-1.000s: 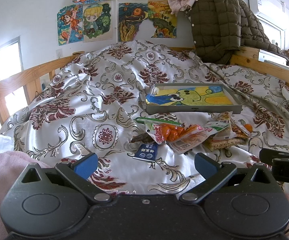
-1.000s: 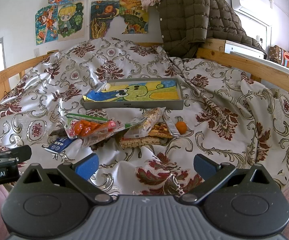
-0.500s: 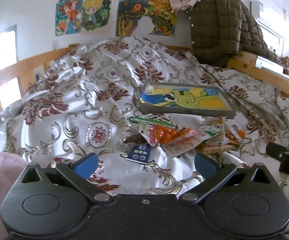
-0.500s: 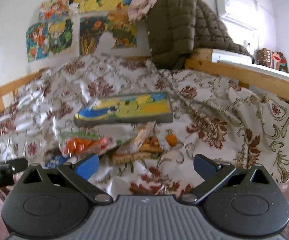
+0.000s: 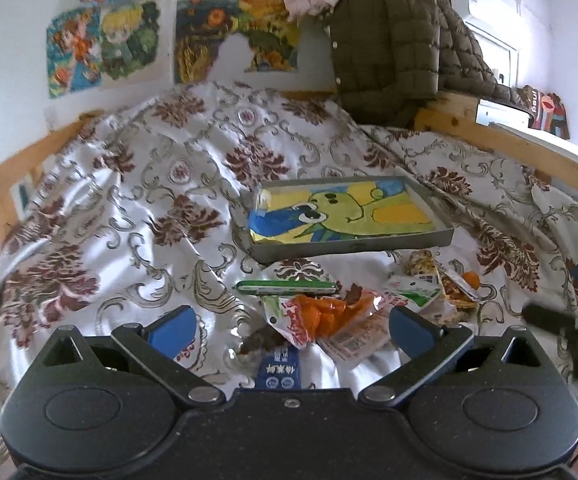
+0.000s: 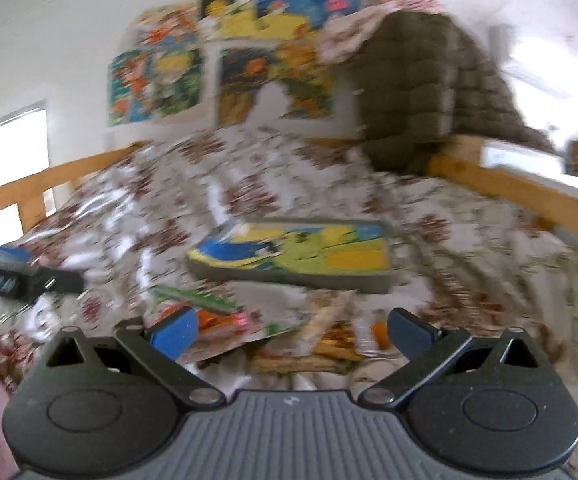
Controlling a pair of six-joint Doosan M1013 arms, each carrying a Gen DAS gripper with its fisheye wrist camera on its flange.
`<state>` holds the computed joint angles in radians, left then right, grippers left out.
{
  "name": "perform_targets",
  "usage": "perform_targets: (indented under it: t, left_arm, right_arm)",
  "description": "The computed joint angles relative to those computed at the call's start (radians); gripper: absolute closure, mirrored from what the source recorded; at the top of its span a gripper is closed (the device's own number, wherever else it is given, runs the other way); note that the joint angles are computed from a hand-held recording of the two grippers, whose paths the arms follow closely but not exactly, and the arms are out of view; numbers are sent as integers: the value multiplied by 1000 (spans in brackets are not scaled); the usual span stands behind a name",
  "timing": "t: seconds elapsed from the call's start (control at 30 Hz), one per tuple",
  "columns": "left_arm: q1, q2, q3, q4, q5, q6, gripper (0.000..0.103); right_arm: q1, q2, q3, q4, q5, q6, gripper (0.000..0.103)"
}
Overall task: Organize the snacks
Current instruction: 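Move both tools down toward the snack pile beside the grey tray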
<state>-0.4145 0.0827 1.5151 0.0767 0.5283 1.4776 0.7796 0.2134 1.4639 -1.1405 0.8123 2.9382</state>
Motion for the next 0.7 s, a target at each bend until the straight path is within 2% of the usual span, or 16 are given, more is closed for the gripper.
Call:
perform_targets:
  t: [0.07,0.17,0.23,0.33,0.37,0.47,0.6,0.7]
  left_arm:
    - [19,34,-43,-68,40,47,1]
    - [43,91,-110,-137,95,90,1]
    - [56,131,-151,-181,121,137,1]
    - [77,186,-200,-291,155,240,1]
    - [83,200,-206,-340,147,304,1]
    - [82,228,-217,-362,120,382,1]
    - [103,261,-245,-535,155,605,1]
    - [110,284,-266,-589,183,720,1]
  right_arm:
    - [-30,-3,2,116,-106,-124,0]
    - [-64,8,-12,341,-200,-339,0]
    - [-86,26,-34,508,-221,-484,0]
    - [-111,55,-61,675,-229,-606,0]
    - [-121,63,-71,741,-229,-649,0]
    - [-151,80,-85,920,-234,-750,0]
    - [-173,105,-104,964,-231,-780,0]
    - [-183,122,-120,997,-225,-805,0]
